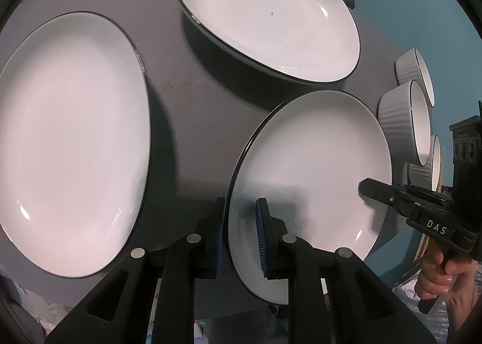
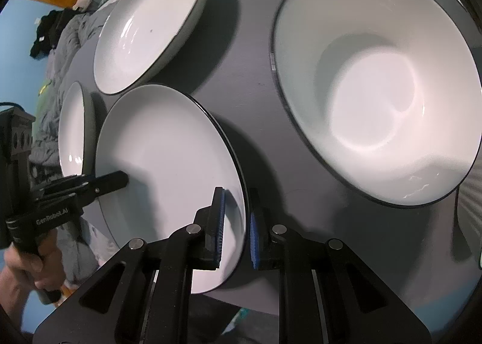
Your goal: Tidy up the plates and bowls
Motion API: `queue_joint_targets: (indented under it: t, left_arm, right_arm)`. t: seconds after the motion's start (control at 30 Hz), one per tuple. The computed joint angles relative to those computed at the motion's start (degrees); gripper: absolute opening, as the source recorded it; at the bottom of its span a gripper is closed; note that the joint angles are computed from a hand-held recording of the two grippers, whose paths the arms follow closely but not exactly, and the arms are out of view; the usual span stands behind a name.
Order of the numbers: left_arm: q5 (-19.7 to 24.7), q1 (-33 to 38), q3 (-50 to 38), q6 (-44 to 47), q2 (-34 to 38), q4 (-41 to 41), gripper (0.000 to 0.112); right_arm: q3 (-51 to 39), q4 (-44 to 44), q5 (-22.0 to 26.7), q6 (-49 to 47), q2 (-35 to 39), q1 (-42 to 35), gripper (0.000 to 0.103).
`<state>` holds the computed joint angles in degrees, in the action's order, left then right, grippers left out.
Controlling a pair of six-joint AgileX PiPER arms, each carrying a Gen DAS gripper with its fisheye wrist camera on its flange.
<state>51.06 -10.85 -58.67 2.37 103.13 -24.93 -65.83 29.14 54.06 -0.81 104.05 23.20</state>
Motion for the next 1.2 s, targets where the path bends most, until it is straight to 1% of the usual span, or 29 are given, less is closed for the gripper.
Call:
queue_joint_targets:
  t: [0.13,0.37,0.4,0.43,0.57,0.7,0.83,0.87,0.9,1.0,1.2]
  left_arm:
    - [0.7,0.9,0.5,-0.3,-0.9,0.0,0.018]
    - [3.7,3.7,0.7,-0.8,-4.6,2.4,0.018]
    - [3.9,3.7,0.8,-1.3,-5.1,2.6,0.018]
    - [3.4,2.2,0.4,-3.0,-4.9,2.6,0.018]
    - [4.8,3.2,0.0,-4.2,-6.3,2.5,0.018]
    - [7.6,7.5,-0.9,-1.6,-8.5,2.7,0.018]
    - [9.1,7.8,-5.7,-2.6,-6.8,3.7,0.018]
    - [8.5,7.4,-5.5,-2.9,-7.1,3.9,0.018]
    - [8.6,7.6,-7.0,-2.9,-6.2,4.2,0.018]
    - [8.7,7.4,-10.6,-3.5,-4.2,5.0,0.018]
    - [10.3,8.3,-18.1,-3.5,0.1,6.7,0.018]
  right_arm:
    - [-0.6,0.9,0.4,0.0,0.1,0.1,0.014]
    - [-2.9,1.4,2.5,-1.3,1.1,-0.2,0.014]
    - [-3.5,1.2,2.9,-1.3,1.2,0.0,0.014]
    - [-3.9,1.0,3.2,-1.1,1.3,0.1,0.014]
    - [-5.9,0.2,4.9,-0.8,1.6,0.2,0.014]
    - [-9.6,-1.3,6.9,-0.3,2.3,0.4,0.014]
    - [-14.5,-1.6,9.0,-0.1,4.4,0.1,0.014]
    - [-16.1,-1.7,9.6,-0.1,5.3,-0.1,0.014]
    - [-17.2,-1.7,9.9,0.0,5.9,-0.2,0.014]
    - [-22.4,-1.9,11.7,0.3,8.8,-0.6,0.014]
    - [-33.0,-1.5,15.4,1.5,15.3,-1.4,0.014]
